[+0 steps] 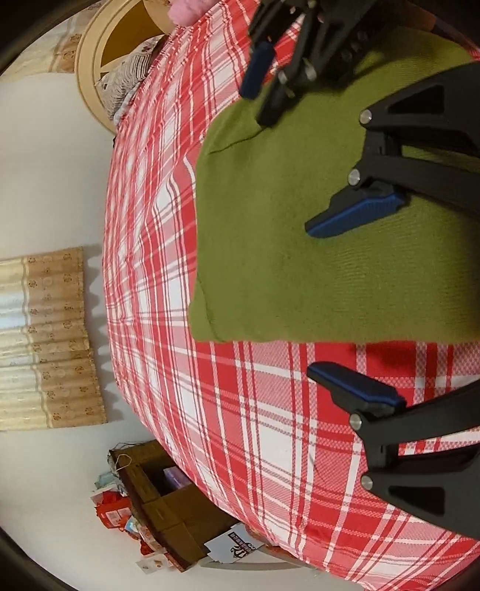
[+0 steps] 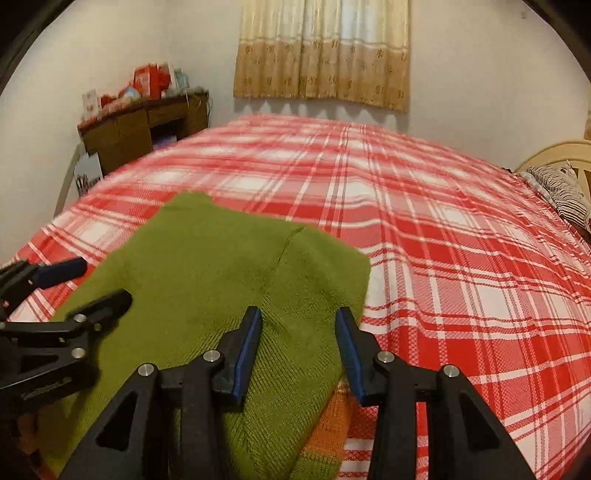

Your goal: Fold small clothes

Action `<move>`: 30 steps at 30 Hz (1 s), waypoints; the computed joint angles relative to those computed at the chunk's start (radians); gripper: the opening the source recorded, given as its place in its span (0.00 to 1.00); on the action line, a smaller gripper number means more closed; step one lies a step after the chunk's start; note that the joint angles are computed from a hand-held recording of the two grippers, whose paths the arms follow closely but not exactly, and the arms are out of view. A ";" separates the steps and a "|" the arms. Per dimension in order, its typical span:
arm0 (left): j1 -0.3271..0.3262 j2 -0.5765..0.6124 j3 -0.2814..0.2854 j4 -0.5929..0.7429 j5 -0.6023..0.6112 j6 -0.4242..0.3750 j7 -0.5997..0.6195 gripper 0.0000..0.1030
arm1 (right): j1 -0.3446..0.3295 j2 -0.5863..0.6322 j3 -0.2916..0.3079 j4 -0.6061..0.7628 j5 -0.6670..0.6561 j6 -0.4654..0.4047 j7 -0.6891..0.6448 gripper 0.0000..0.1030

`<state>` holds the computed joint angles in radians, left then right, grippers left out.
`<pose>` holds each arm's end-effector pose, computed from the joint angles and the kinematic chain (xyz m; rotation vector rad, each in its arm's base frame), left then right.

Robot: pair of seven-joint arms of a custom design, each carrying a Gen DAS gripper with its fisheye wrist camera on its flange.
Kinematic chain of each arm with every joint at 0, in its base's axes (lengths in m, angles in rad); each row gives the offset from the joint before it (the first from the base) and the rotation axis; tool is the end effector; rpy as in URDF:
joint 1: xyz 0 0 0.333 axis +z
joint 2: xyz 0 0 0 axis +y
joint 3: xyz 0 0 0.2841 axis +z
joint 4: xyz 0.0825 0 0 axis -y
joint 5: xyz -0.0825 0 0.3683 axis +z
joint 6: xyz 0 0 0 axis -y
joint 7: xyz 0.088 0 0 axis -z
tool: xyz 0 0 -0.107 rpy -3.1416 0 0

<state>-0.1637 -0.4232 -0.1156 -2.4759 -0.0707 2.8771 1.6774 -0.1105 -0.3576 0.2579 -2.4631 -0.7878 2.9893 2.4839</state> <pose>0.4439 -0.1274 0.5190 -1.4382 2.0262 -0.8267 0.4540 0.1245 0.4834 -1.6696 1.6838 -0.9019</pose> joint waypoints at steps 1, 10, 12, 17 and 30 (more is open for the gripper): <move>0.000 -0.002 0.001 -0.003 0.000 0.004 0.001 0.73 | -0.080 -0.040 0.054 -0.023 -0.074 0.039 0.114 0.44; -0.021 0.015 0.040 0.020 -0.091 -0.050 0.007 0.87 | -0.065 -0.119 -0.080 -0.182 0.134 0.171 0.224 0.70; -0.012 0.011 0.030 0.017 -0.084 -0.048 0.008 0.87 | -0.015 -0.105 -0.134 -0.192 0.187 0.185 0.188 0.70; 0.005 0.008 0.015 0.026 -0.061 -0.070 -0.003 0.87 | 0.015 -0.094 -0.167 -0.216 0.270 0.231 0.138 0.70; -0.128 0.092 0.196 0.194 -0.515 -0.369 0.394 0.86 | 0.351 -0.063 -0.522 -0.265 0.332 0.444 -0.001 0.70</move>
<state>-0.2920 -0.3310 0.0802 -2.2822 -0.5857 2.5084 2.0715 0.2405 -0.4205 -0.2639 -2.7285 -0.4556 3.4334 2.4825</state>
